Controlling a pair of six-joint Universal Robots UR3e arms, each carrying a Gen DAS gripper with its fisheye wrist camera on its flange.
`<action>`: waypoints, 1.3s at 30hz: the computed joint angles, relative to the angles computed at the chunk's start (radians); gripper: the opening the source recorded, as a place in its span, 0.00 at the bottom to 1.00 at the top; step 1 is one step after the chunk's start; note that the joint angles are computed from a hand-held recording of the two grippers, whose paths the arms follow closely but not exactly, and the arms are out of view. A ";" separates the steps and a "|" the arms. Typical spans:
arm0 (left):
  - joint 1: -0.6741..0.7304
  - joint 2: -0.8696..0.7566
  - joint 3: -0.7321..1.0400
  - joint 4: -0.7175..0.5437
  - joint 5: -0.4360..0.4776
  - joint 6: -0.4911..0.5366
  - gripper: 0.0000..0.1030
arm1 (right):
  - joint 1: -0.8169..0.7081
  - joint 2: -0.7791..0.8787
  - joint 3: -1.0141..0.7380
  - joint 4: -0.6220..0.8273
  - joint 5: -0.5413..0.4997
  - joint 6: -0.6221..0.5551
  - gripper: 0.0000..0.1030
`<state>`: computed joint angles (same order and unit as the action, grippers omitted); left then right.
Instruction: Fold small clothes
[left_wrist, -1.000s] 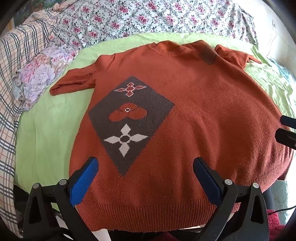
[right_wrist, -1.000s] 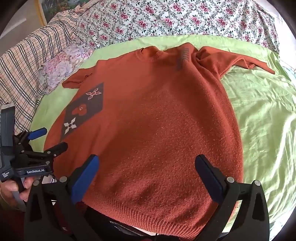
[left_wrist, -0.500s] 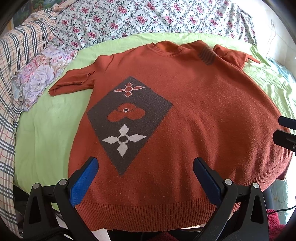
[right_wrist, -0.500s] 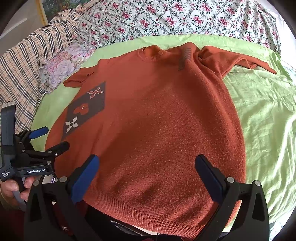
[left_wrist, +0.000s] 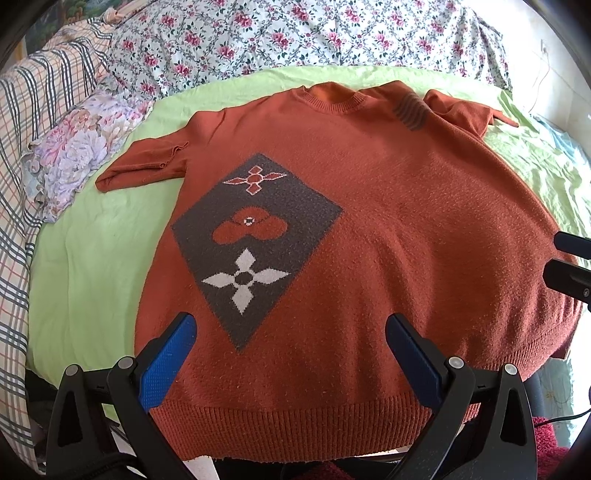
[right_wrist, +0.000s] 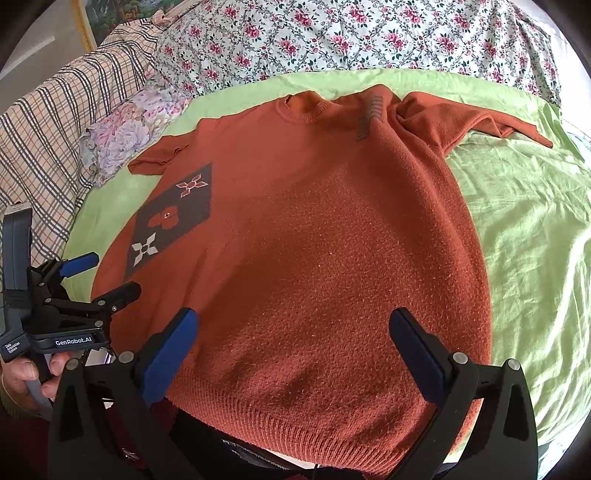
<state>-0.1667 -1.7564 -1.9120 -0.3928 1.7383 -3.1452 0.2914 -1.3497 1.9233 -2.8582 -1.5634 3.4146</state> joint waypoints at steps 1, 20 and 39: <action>-0.001 0.000 0.002 -0.003 0.001 0.000 0.99 | 0.002 0.001 -0.002 0.003 -0.003 0.000 1.00; 0.035 -0.041 0.104 -0.137 -0.062 0.012 0.99 | -0.058 -0.016 0.002 0.038 0.037 -0.003 1.00; 0.038 -0.267 0.418 -0.214 -0.082 0.031 0.99 | -0.449 -0.082 0.111 -0.064 0.241 -0.048 0.94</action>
